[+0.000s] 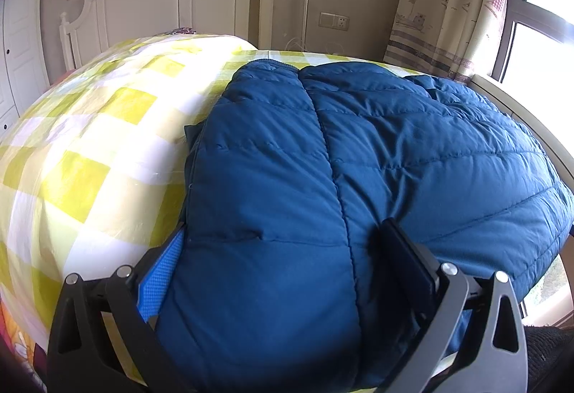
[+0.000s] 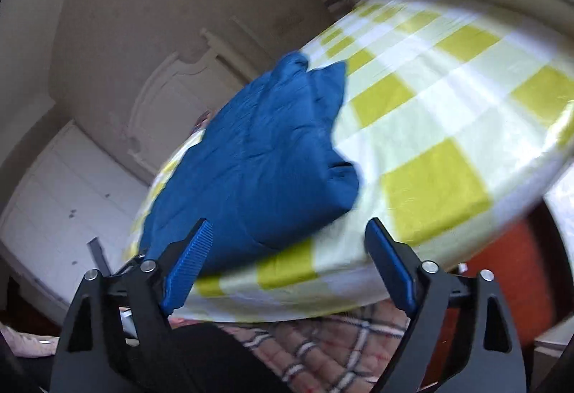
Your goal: Fold large clothes
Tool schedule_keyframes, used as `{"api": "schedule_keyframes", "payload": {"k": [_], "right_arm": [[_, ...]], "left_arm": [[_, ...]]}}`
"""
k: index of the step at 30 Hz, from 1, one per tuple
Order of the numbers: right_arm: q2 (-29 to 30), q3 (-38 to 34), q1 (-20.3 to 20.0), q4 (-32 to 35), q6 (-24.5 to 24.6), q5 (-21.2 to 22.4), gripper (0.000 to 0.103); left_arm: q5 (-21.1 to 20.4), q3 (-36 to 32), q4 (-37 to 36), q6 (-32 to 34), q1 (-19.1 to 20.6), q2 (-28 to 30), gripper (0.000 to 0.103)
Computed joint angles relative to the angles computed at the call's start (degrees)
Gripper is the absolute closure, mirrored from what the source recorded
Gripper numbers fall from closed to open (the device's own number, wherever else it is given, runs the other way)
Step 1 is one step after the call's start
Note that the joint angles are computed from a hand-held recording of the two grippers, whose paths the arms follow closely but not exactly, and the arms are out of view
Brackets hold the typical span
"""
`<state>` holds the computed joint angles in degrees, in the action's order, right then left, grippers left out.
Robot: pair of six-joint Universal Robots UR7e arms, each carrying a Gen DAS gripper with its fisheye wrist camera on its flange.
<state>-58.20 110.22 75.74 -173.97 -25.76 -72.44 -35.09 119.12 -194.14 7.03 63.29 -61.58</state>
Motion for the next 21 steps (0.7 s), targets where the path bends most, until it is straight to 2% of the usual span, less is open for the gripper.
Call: {"api": "schedule_keyframes", "payload": {"k": [3,5,8,11,12,13,14,16,17,19,21], "right_arm": [[2.01,-2.61,2.89,1.37,0.72,-4.77,0.019],[3.47,-4.88,4.85,2.83,2.36,-7.17,0.008],[8.1,-10.89,8.68,4.2,4.44,-13.73,0.006],[12.05,-14.29,9.99,0.94,7.06,-14.25,0.005],[12.86,-14.69,9.85,-0.65,8.28,-13.27,0.009],[13.56,-14.63,9.3,-3.37,10.16,-11.54,0.027],[13.47,-13.92,8.19,-5.38,11.33,-8.3,0.041],[13.08,-12.81,6.5,-7.91,13.13,-3.78,0.058],[12.63,-12.11,6.14,-8.73,12.67,-2.91,0.066],[11.87,-10.77,6.11,-10.72,11.11,-2.49,0.068],[11.23,-9.55,6.41,-12.84,9.47,-2.52,0.069]], "left_arm": [[-0.11,0.01,-0.06,0.09,0.07,-0.02,0.002],[-0.09,0.06,-0.54,0.28,-0.01,0.08,0.002],[0.0,0.15,-0.97,0.49,-0.06,0.16,0.002],[-0.24,0.41,-1.28,0.5,-0.06,0.0,0.002],[-0.13,0.41,-1.03,0.23,-0.1,-0.05,0.002],[0.11,0.31,0.07,-0.64,-0.19,-0.28,0.002],[0.5,0.15,1.65,-1.97,-0.39,-0.59,0.002],[4.43,-0.73,5.27,-4.71,-2.08,-0.78,0.002],[7.16,-1.51,3.72,-3.06,-3.4,0.21,0.003],[7.72,-3.46,0.88,0.19,-5.2,1.58,0.003],[6.09,-8.21,4.34,0.15,-6.23,2.93,0.003]]}}
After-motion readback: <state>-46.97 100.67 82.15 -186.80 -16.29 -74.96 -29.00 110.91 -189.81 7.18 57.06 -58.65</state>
